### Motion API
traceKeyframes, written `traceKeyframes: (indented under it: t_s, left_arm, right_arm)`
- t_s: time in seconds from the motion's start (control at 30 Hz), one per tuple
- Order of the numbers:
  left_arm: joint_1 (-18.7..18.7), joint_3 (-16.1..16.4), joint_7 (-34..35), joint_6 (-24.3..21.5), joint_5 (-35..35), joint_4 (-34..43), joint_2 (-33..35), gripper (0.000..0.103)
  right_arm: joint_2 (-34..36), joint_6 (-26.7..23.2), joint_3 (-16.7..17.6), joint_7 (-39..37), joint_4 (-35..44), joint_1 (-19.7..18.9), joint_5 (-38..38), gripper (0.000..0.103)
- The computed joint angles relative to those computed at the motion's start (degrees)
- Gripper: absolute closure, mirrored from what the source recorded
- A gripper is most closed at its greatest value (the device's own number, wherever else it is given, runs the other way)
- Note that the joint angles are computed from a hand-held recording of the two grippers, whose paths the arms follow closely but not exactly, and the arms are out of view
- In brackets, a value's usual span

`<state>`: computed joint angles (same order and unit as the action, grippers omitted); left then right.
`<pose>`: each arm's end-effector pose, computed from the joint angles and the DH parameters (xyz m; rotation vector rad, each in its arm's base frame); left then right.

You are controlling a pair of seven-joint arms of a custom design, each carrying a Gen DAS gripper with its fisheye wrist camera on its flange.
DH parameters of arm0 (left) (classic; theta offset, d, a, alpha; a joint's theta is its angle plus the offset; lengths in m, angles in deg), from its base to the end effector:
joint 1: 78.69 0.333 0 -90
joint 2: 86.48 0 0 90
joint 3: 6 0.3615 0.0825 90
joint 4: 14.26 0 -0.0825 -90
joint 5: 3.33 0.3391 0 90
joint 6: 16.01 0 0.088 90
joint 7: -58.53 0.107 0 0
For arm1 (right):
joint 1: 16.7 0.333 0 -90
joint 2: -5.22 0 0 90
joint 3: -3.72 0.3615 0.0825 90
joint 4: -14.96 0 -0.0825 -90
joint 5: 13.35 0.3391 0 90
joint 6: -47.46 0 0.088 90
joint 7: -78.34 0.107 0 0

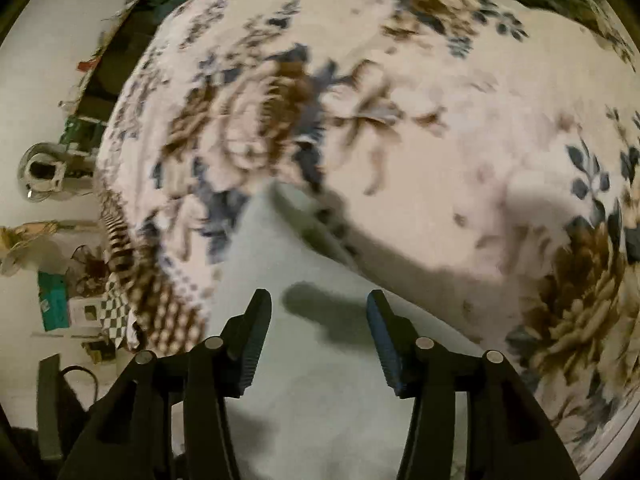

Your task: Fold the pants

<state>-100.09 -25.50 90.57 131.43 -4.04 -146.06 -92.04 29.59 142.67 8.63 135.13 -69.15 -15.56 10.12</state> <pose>0.3683 -0.3248 0.4961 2.4852 -1.8278 0.5698 0.6292 0.0959 0.4846 -2.4947 1.3225 0.6080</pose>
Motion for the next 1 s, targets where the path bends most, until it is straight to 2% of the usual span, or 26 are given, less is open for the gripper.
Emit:
traceKeyframes:
  t_s: [0.03, 0.13, 0.2, 0.27, 0.47, 0.53, 0.6, 0.63, 0.7, 0.83, 0.93, 1.0]
  left_arm:
    - [-0.2, 0.0, 0.3, 0.5, -1.1, -0.6, 0.4, 0.031]
    - [-1.0, -0.2, 0.9, 1.1, -2.0, -2.3, 1.7, 0.031]
    - [-1.4, -0.1, 1.6, 1.6, -2.4, -3.4, 2.4, 0.029]
    - [-1.6, 0.2, 1.9, 2.9, -3.1, -4.3, 2.3, 0.026]
    - [-1.9, 0.5, 2.5, 1.6, -4.9, -2.6, 1.9, 0.024]
    - [-1.3, 1.0, 3.1, 2.5, -6.2, -2.9, 0.3, 0.024]
    - [-0.3, 0.9, 0.9, 2.8, -5.1, -3.0, -1.1, 0.023]
    - [0.3, 1.0, -0.2, 2.5, -5.0, -2.9, -1.6, 0.022]
    - [1.2, 1.7, -0.2, 3.7, -6.9, -3.1, -2.1, 0.003]
    - [3.2, 2.0, -0.2, 4.9, -6.5, -3.4, -1.5, 0.002]
    - [2.5, 2.9, 4.7, 6.5, -11.5, -3.8, 1.3, 0.002]
    - [2.0, 3.2, 8.0, 8.6, -16.0, -4.8, 2.6, 0.0]
  right_arm:
    - [0.3, -0.3, 0.3, 0.4, -0.1, 0.6, -0.4, 0.05]
    - [-0.6, 5.9, 0.6, -0.1, -4.7, 4.4, -5.5, 0.049]
    - [1.0, 6.6, 0.6, 1.7, -5.3, 5.8, -7.2, 0.05]
    - [2.0, 7.6, 0.7, 3.3, -5.8, 6.3, -7.7, 0.049]
    - [-0.8, 10.8, 1.2, 3.8, -8.5, 6.6, -9.1, 0.046]
    - [-2.6, 10.2, 1.0, 3.6, -8.3, 5.1, -6.6, 0.044]
    - [-4.6, 9.3, 0.9, 1.8, -8.8, 2.8, -2.3, 0.037]
    - [-6.1, 9.0, 0.5, 0.7, -9.9, 1.3, 0.5, 0.028]
    - [-9.2, 9.1, -0.9, -0.4, -12.7, -0.9, 4.4, 0.011]
    - [-15.6, 10.4, -5.8, 0.4, -20.4, -4.6, 6.6, 0.011]
    - [-20.0, 12.5, -9.6, 5.7, -28.8, -6.8, 2.8, 0.011]
    - [-21.2, 10.1, -12.0, 8.4, -34.1, -9.1, 4.1, 0.011]
